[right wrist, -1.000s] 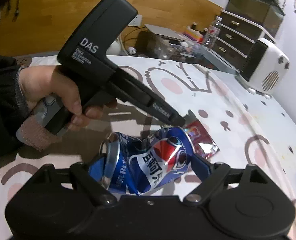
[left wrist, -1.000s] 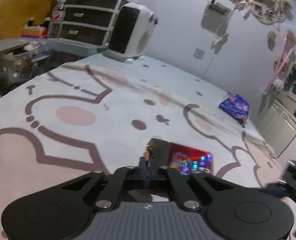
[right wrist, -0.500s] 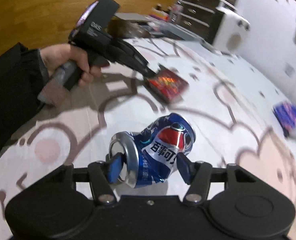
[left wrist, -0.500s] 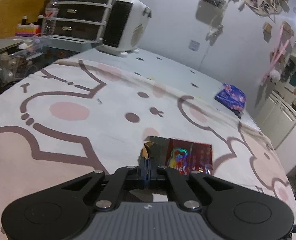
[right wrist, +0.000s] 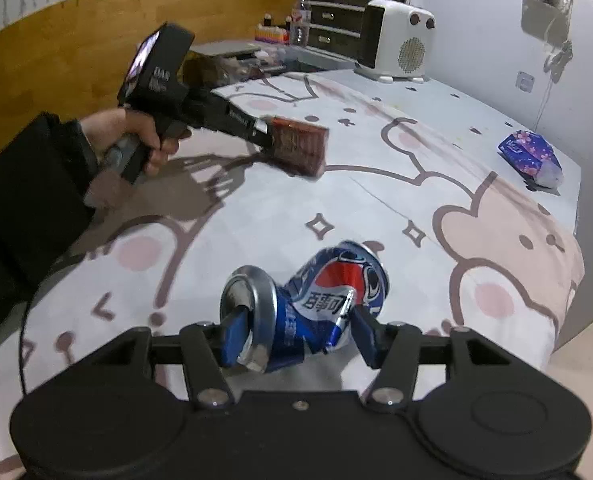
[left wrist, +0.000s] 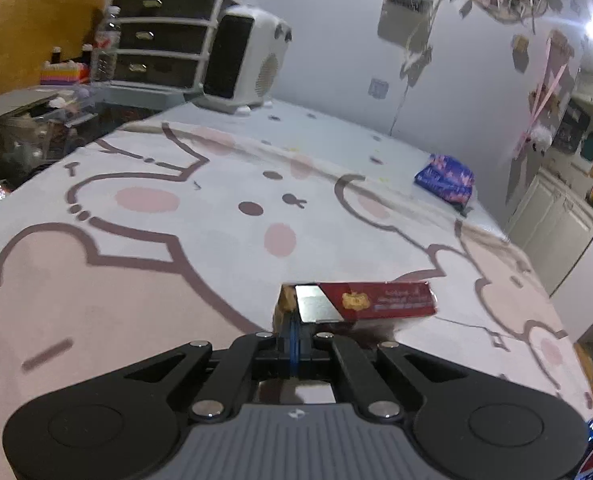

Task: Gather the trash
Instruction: 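Lift the red box with left tool while right tool lifts the Pepsi can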

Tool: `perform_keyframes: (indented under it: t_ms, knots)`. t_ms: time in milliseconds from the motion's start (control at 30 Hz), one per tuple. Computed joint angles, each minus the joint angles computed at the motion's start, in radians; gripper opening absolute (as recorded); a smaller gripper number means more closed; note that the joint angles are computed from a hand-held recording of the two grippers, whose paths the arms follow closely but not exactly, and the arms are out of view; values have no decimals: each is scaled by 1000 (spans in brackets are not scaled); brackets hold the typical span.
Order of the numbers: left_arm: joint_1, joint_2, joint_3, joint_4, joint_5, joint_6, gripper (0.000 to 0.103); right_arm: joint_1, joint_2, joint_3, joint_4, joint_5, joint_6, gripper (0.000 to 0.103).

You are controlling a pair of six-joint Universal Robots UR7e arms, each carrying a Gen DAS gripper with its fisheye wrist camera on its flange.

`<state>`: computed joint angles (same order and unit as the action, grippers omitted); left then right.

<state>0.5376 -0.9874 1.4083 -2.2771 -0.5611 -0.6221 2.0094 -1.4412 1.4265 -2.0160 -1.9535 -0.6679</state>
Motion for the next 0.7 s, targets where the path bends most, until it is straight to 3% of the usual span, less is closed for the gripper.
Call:
perform_keyframes:
  t_ms: [167, 200, 267, 300, 367, 433, 567, 700]
  knots:
    - [-58, -35, 67, -13, 8, -14, 0, 4, -74, 41, 41, 24, 18, 56]
    - [-65, -27, 68, -32, 26, 24, 0, 3, -88, 48, 49, 29, 17, 56]
    - [-83, 15, 50, -84, 132, 161, 6, 0, -110, 61, 63, 36, 15, 55]
    - [-86, 38, 24, -61, 167, 214, 13, -2, -119, 67, 65, 35, 14, 55]
    - [-78, 84, -49, 13, 182, 348, 56, -3, -135, 78, 73, 33, 20, 55]
    - [-62, 123, -107, 47, 171, 483, 81, -3, -144, 83, 76, 32, 25, 55]
    - [-24, 192, -228, 210, 201, 548, 81, -6, -160, 88, 80, 38, 37, 55]
    - [10, 216, -297, 266, 141, 534, 80, -6, -177, 98, 100, 32, 58, 55]
